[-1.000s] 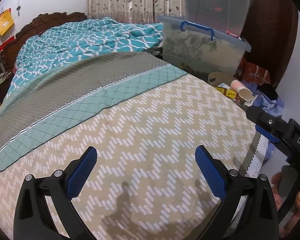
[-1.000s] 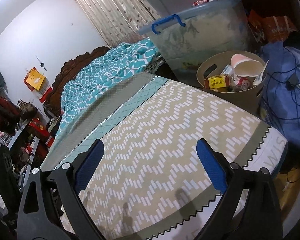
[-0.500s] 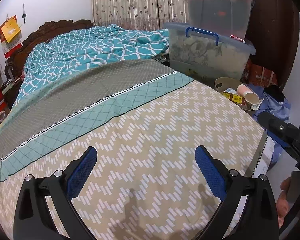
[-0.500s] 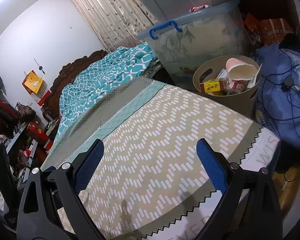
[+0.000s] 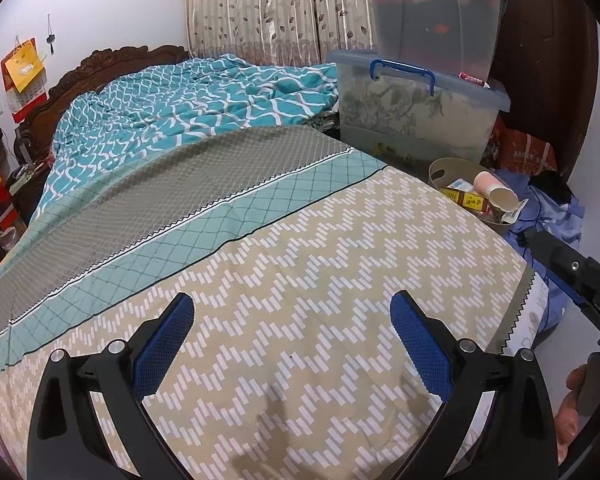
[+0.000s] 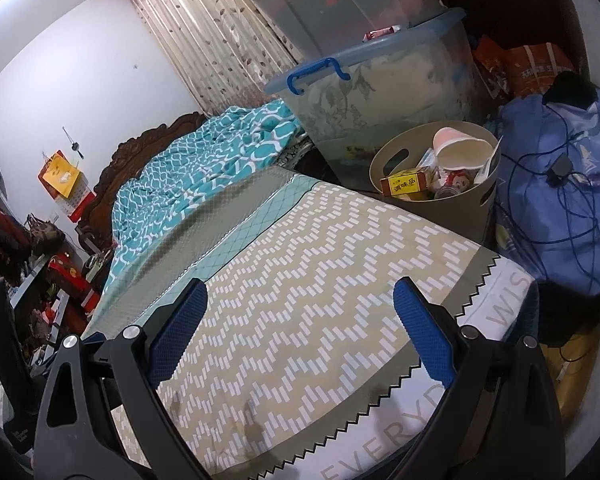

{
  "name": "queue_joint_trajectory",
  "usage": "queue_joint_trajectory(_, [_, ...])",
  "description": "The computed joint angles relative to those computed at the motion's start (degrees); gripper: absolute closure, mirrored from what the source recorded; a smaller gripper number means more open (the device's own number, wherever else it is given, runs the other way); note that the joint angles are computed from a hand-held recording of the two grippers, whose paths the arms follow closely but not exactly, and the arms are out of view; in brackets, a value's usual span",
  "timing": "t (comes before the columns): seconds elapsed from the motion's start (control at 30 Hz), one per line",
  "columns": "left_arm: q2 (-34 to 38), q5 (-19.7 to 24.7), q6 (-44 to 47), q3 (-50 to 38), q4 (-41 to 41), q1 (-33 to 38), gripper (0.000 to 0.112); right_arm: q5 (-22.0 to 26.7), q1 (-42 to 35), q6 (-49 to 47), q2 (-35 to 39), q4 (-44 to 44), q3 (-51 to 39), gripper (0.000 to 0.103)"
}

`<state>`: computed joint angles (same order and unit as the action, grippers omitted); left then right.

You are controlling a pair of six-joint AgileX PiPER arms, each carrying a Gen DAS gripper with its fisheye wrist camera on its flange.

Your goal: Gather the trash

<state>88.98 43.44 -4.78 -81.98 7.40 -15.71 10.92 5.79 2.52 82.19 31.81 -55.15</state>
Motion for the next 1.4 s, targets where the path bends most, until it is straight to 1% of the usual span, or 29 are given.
queue_joint_trajectory(0.17, [-0.1, 0.37, -0.36, -0.04, 0.17, -0.4, 0.018, 0.58, -0.39, -6.14, 0.08, 6.18, 0.05, 0.01])
queue_joint_trajectory(0.4, [-0.69, 0.07, -0.52, 0.88, 0.33, -0.84, 0.018, 0.34, -0.19, -5.47, 0.21, 5.47, -0.14, 0.01])
queue_joint_trajectory(0.7, [-0.85, 0.79, -0.36, 1.13, 0.43, -0.43, 0.018, 1.06, -0.04, -4.73, 0.07, 4.77, -0.29, 0.01])
queue_joint_trajectory(1.0, [-0.73, 1.11, 0.1, 1.0, 0.46, -0.3, 0.018, 0.68, 0.25, -3.11, 0.08, 3.57, -0.15, 0.009])
queue_joint_trajectory(1.4, [-0.88, 0.81, -0.41, 1.55, 1.42, -0.77, 0.018, 0.37, 0.15, -4.0, -0.36, 5.14, 0.73, 0.009])
